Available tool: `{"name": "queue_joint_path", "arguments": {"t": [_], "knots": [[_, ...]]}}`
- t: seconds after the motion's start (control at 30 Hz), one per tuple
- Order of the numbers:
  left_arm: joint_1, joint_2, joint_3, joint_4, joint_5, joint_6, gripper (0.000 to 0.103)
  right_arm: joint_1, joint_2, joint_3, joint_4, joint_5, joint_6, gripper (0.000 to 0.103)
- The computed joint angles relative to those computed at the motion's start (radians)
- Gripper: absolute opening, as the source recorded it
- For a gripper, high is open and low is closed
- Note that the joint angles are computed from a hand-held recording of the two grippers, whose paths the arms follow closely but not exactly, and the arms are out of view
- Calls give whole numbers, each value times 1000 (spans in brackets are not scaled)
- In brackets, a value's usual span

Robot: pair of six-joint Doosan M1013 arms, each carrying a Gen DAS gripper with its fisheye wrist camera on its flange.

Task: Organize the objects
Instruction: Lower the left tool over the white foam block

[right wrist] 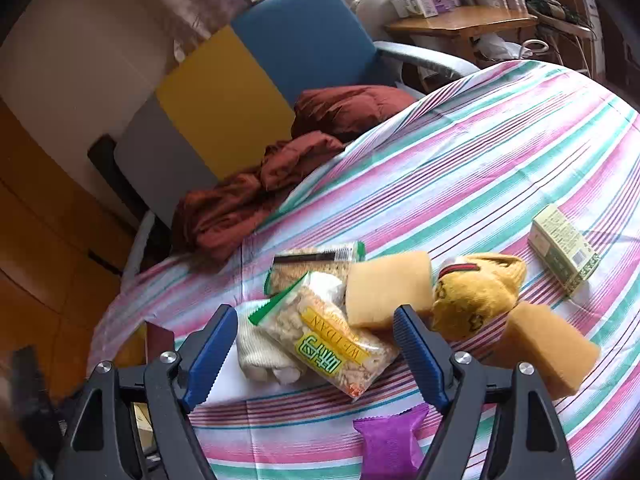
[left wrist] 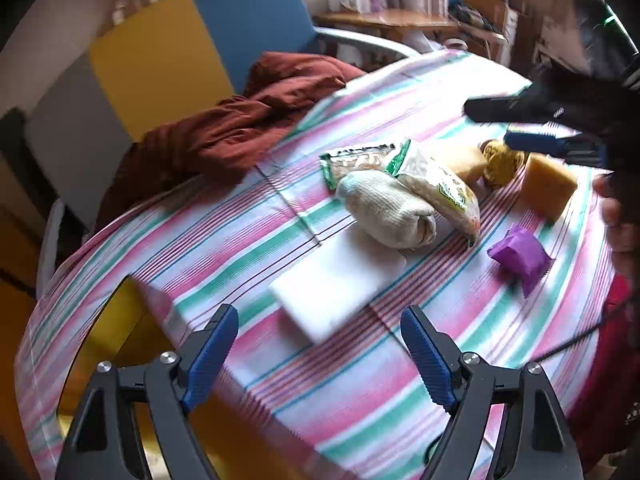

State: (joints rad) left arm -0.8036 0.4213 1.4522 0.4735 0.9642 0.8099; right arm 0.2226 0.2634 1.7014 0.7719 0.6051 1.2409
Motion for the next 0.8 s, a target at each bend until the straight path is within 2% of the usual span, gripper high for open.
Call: {"name": "queue_joint_path", "arguments": {"t": [0.2, 0.3, 0.63, 0.73, 0.8], "knots": [[39, 72, -79, -134, 68, 192, 86, -40, -6, 19, 140, 11, -37, 83], [49, 93, -101, -143, 93, 208, 86, -49, -3, 21, 176, 23, -41, 83], [59, 139, -154, -194, 128, 324, 90, -48, 5, 15, 146, 38, -9, 83], [59, 142, -154, -210, 131, 315, 84, -46, 6, 14, 130, 38, 1, 83], [57, 131, -141, -221, 118, 293, 74, -45, 7, 12, 117, 36, 10, 83]]}}
